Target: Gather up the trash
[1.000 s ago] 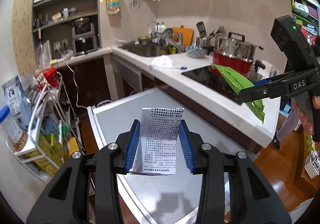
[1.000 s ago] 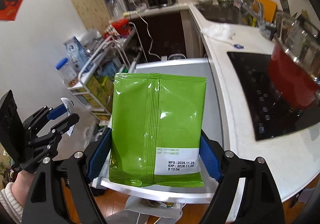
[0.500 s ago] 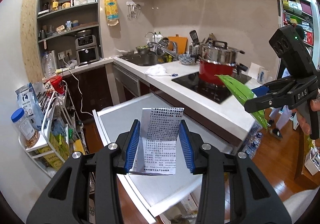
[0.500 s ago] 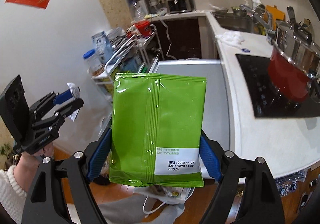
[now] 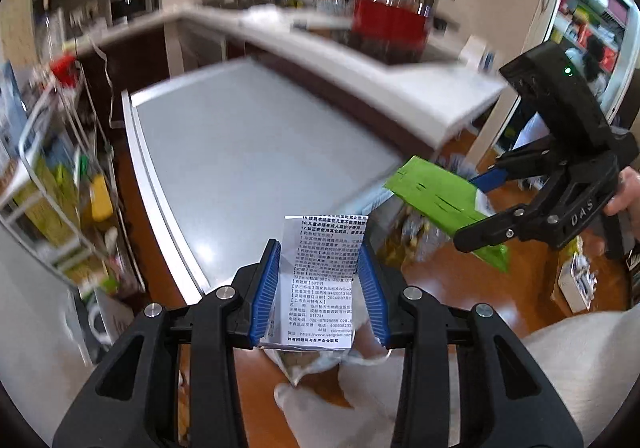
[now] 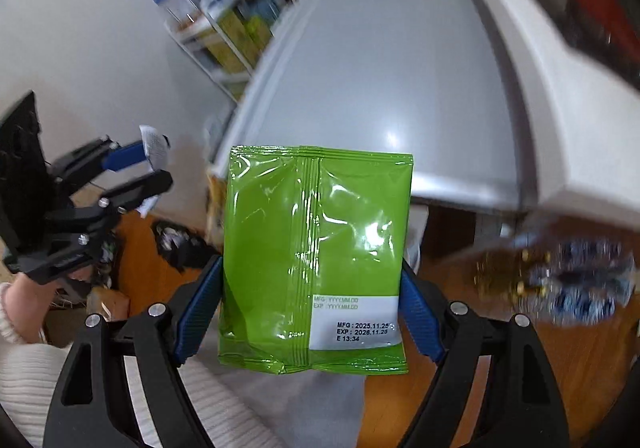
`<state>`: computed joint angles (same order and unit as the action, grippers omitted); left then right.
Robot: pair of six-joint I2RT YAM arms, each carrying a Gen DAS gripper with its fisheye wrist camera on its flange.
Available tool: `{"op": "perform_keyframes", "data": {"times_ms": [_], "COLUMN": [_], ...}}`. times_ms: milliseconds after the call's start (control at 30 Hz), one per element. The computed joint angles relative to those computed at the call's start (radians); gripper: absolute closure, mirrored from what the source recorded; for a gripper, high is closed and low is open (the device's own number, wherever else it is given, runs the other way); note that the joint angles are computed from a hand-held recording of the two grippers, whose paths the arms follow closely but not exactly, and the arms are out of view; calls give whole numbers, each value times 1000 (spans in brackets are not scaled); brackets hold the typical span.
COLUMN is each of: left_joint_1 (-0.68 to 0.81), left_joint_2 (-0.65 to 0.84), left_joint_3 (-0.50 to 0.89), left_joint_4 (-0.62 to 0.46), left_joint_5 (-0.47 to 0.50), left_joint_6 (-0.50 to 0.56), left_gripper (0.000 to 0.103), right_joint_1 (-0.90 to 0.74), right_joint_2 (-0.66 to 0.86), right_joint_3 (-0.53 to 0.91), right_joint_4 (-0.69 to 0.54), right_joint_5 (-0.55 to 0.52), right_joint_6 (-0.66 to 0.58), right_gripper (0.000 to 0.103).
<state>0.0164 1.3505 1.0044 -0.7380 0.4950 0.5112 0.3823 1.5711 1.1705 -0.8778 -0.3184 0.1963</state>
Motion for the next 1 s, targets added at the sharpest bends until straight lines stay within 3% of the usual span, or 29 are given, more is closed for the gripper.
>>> {"op": "perform_keyframes", "data": {"times_ms": [233,333,500,567,800,933,1000], "left_joint_1": [-70,-82,-81,-83,-60,-45,-47], "left_joint_2": [210,275,291,282,244,205,186], "left_joint_3": [-47,-24,-5,-10,5,26,48], "left_joint_4": [173,200,191,197,174,160,154], "left_joint_5": [-62,-77,-79,-92,-90,-99,-124], "left_joint_6": [-72,-99,-127,-130,-141,-168,-196], "left_gripper": [62,60,42,40,38,22,19], "right_joint_1": [23,22,13,7,-34,-18,-6], "right_joint_2": [191,238,284,286,225,106,47], "right_joint_3": [-15,-7,-11,-14,-36,-35,-14], "right_joint_4": [120,165,216,222,196,155,135], "right_joint_5": [25,28,28,28,9,76,129], "right_joint_6": [38,62,87,92,86,95,113], "right_gripper": [23,21,19,11,10,10,10]}}
